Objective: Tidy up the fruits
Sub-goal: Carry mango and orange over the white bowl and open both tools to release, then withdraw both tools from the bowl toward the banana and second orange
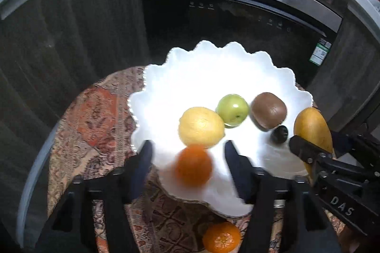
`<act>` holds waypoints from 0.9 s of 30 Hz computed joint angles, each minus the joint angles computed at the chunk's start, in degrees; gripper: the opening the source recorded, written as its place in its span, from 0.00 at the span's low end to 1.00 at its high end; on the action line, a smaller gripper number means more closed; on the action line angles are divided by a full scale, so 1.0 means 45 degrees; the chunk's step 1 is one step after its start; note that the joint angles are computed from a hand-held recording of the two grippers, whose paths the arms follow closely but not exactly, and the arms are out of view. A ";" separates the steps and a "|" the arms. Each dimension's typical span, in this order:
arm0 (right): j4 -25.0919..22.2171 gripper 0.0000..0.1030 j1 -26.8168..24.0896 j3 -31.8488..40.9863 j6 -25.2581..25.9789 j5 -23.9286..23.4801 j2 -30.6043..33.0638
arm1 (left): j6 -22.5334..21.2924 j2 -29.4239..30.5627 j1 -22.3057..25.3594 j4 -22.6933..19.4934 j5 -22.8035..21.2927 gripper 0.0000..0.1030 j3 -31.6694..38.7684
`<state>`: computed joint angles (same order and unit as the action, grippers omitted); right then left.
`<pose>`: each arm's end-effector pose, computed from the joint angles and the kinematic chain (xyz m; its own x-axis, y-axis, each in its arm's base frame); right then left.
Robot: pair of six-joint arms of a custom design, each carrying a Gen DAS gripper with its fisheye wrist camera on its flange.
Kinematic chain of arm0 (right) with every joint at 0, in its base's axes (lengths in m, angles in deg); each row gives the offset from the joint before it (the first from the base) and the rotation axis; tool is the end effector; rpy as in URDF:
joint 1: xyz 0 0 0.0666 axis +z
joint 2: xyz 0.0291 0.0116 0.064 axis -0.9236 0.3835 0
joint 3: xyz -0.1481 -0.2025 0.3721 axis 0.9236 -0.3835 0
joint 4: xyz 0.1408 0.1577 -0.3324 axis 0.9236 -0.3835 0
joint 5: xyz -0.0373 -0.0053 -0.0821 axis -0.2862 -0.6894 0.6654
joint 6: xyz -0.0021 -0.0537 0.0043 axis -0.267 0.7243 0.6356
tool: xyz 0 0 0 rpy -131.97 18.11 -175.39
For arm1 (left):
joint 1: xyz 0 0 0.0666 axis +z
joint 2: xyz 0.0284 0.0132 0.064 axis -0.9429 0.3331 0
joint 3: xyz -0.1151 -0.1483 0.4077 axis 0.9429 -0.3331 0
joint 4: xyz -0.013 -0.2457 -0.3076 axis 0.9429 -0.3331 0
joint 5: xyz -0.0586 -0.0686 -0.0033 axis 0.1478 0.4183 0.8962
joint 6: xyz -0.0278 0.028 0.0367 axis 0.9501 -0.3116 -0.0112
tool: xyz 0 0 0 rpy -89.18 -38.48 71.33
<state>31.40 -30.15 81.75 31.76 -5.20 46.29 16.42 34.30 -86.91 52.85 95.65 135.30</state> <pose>0.4256 0.3038 0.3130 -0.7551 0.3060 -0.5798 0.3196 0.9440 0.0819 0.4955 -0.1506 0.3080 -0.6985 0.3628 -0.6168 0.4637 0.8860 -0.0041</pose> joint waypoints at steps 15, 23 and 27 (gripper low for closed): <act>-0.2215 0.83 0.0536 0.0628 -0.0905 0.2666 -0.0751 | 0.0229 -0.1201 0.0117 0.0167 -0.0241 0.97 -0.0351; -0.2754 0.84 0.1070 0.0807 -0.1290 0.3342 -0.1140 | 0.0085 -0.2042 0.0260 -0.0015 -0.0154 0.98 -0.0610; -0.3005 0.84 0.1339 0.0848 -0.1473 0.3620 -0.1251 | -0.0062 -0.2441 0.0299 0.0011 -0.0234 0.98 -0.0815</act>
<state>17.88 -24.13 85.56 25.13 11.09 40.66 16.14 23.32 -85.57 52.90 94.60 131.64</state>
